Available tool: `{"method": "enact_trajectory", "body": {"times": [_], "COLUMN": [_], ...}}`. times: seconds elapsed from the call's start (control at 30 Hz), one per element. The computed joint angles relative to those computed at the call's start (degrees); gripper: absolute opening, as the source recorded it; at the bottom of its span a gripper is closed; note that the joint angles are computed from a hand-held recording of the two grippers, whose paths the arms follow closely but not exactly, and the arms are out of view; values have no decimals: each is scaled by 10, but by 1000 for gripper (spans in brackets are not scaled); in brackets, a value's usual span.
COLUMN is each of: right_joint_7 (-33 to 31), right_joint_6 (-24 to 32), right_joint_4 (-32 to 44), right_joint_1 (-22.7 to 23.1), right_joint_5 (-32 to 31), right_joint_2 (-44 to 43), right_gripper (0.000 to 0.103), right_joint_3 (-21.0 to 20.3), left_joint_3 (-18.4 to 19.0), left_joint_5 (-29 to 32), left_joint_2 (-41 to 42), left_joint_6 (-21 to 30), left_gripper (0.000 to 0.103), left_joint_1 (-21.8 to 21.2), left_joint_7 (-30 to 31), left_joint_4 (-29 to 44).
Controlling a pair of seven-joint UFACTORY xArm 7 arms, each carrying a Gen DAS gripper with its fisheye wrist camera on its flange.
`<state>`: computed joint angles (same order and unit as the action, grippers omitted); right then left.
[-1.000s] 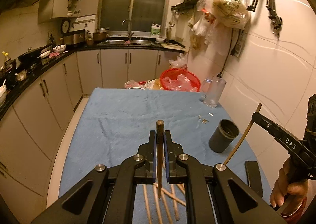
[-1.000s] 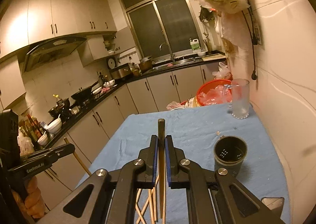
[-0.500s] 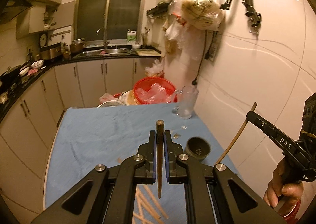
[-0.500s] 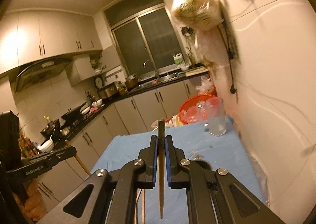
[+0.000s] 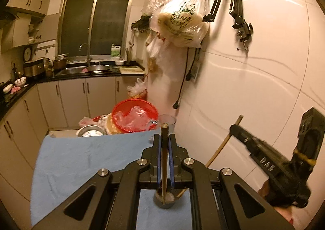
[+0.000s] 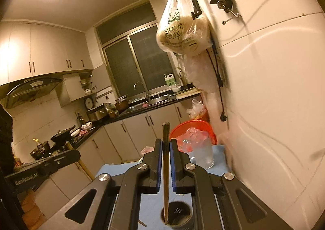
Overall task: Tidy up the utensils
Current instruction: 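Lower the left tool's chopstick into the cup and open while the right tool releases its own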
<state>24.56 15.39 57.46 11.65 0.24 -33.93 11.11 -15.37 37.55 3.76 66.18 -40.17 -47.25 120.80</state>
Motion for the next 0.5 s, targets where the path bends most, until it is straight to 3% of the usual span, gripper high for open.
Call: {"method": "enact_trajectory", "body": {"times": [0.27,0.5], "right_joint_7": [-37,-121], "right_joint_6": [-1,22], "right_joint_4": [6,-5], "right_joint_1": [30,101], "right_joint_5": [27,135], "right_joint_2": [69,117], "right_gripper": [8,8], "right_joint_3": [-39,-101], "left_joint_3": [39,55], "left_joint_5": [-57,-113], "left_joint_2": [82,73], "left_joint_6": [-2,-17], "left_gripper": [7,7], "left_joint_1": [-17,6], "left_joint_7": [18,14], "left_joint_4": [52,-15]}}
